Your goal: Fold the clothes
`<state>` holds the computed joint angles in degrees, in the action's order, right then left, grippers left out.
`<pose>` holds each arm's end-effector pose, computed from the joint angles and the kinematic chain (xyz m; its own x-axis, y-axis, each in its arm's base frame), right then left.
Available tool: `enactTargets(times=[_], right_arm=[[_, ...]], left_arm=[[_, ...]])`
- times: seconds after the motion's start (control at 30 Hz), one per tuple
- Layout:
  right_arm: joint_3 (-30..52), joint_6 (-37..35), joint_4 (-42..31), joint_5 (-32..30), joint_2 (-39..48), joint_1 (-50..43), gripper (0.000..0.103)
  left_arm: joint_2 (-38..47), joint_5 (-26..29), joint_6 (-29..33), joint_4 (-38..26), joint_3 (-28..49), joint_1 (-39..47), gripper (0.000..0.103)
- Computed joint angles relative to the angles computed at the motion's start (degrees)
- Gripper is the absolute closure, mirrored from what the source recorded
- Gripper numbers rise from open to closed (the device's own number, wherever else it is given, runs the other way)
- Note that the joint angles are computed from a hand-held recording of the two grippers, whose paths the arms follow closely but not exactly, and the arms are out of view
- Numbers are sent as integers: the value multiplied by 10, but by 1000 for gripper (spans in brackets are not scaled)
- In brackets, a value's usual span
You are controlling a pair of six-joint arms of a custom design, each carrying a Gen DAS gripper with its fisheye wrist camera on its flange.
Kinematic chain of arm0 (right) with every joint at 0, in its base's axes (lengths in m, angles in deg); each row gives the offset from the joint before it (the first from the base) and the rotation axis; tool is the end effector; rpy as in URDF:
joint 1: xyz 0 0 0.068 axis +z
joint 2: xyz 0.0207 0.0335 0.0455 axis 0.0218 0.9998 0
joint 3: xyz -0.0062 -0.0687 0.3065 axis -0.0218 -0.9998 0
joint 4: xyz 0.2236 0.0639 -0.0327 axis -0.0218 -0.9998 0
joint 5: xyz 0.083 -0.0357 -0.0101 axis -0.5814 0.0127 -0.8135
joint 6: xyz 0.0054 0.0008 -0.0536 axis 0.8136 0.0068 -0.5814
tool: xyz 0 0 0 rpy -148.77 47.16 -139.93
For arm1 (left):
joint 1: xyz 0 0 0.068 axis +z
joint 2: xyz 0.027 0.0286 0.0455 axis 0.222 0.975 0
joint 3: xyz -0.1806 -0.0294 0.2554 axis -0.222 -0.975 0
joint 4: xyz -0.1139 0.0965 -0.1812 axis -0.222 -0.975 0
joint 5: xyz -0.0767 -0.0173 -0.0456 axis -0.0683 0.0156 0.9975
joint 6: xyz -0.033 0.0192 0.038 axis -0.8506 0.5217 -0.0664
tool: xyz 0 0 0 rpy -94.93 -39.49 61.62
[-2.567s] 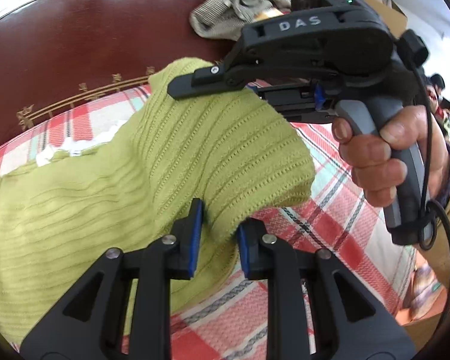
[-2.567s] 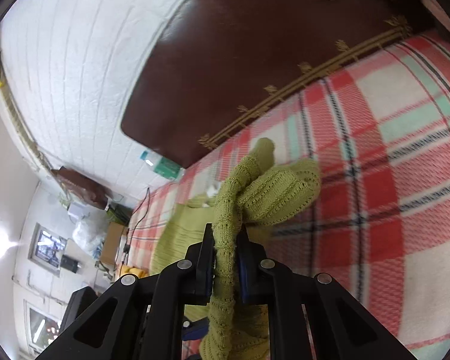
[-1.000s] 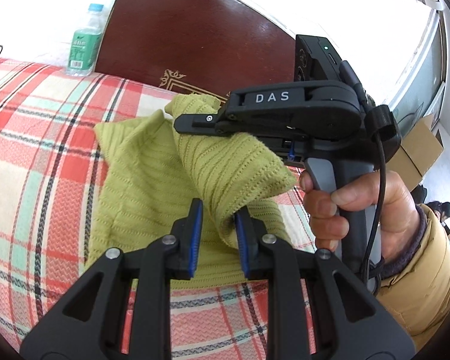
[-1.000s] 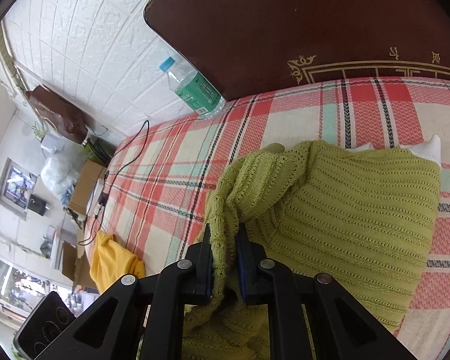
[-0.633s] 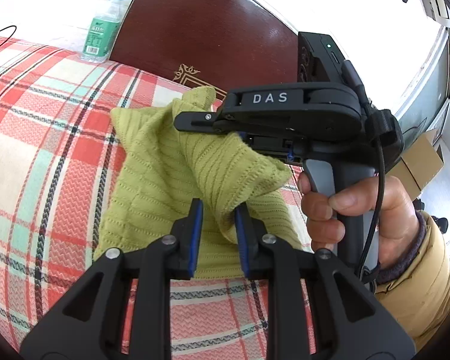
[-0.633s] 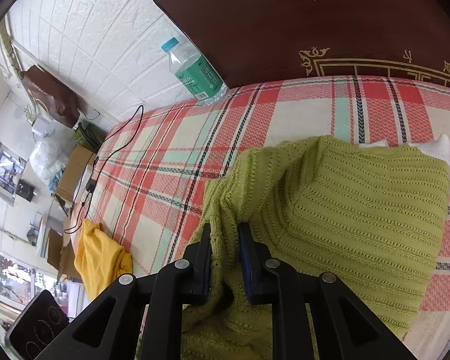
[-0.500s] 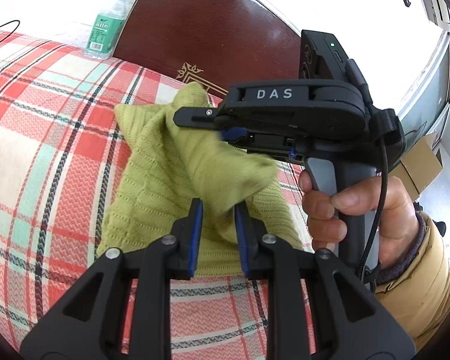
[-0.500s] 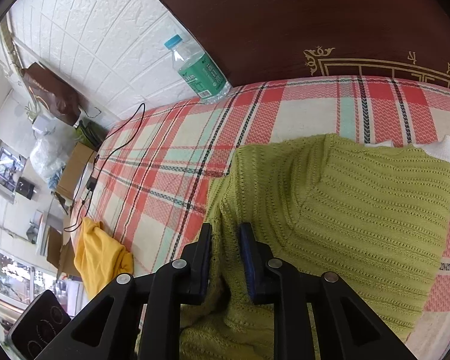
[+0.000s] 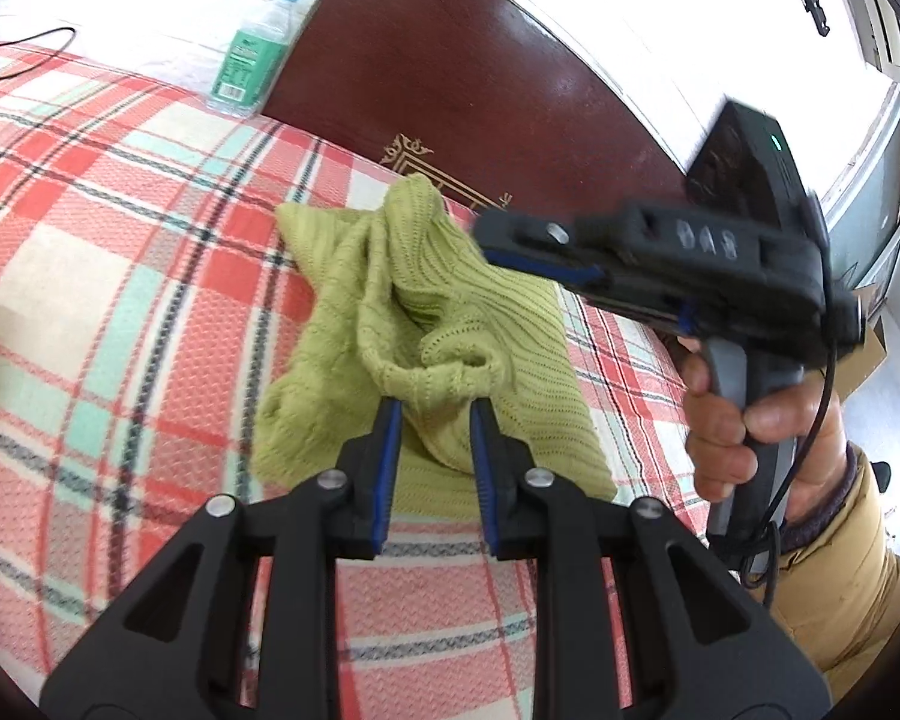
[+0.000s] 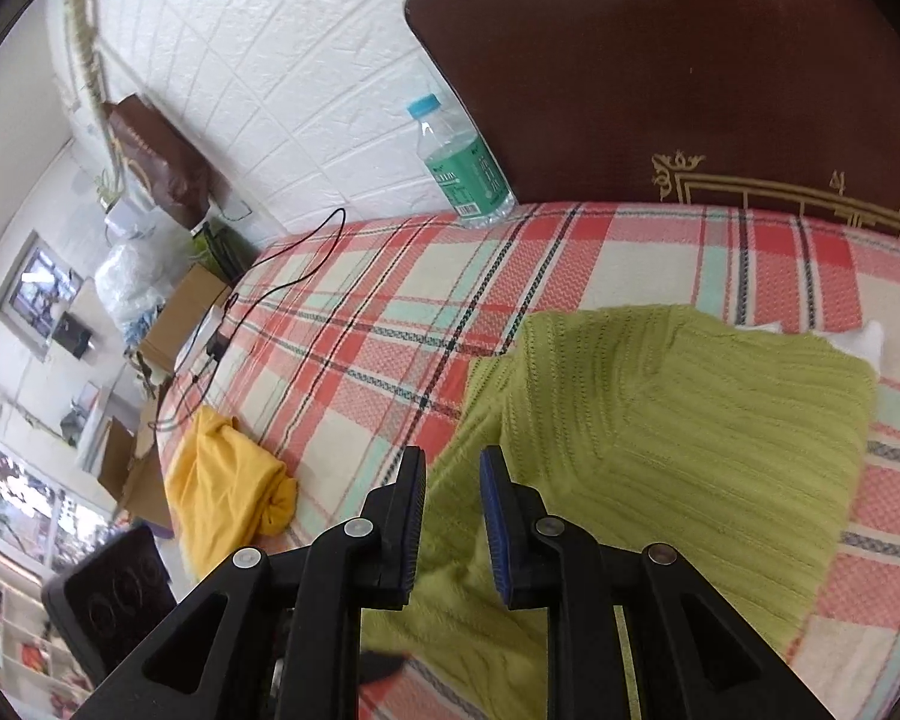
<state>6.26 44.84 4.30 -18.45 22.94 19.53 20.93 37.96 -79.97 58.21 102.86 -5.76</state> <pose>0.3860 0.1403 0.2227 -0.8291 0.0347 -0.5580 -0.2660 0.8533 0.4484 0.1866 -0.0751 0.1931 -0.7517 -0.2189 -0.6222 0.2258 0.8009 -0.5546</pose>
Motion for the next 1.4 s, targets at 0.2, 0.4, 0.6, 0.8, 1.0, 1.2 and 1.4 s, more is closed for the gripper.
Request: enactTargets(times=[0.2,0.4,0.6,0.8,1.0,1.2,1.4], right_arm=[[-43,-57,4,49,-3,31,83],[-36,-79,23,95,49,78,73],[-69,-96,35,53,15,59,65],[-181,-95,89,-15,-87,-40,42],[-207,-50,111,-83,-71,-173,26],[-180,0,152,-184,26,-222,26],[-167,44,244,-211,75,-207,25]], left_arm=[[-61,7,13,-42,-10,45,51],[-62,5,36,-74,10,53,46],[-25,13,38,-60,23,57,29],[24,29,58,-62,45,58,28],[101,76,60,-63,79,57,27],[162,103,71,-76,110,31,27],[187,135,47,-35,105,18,27]])
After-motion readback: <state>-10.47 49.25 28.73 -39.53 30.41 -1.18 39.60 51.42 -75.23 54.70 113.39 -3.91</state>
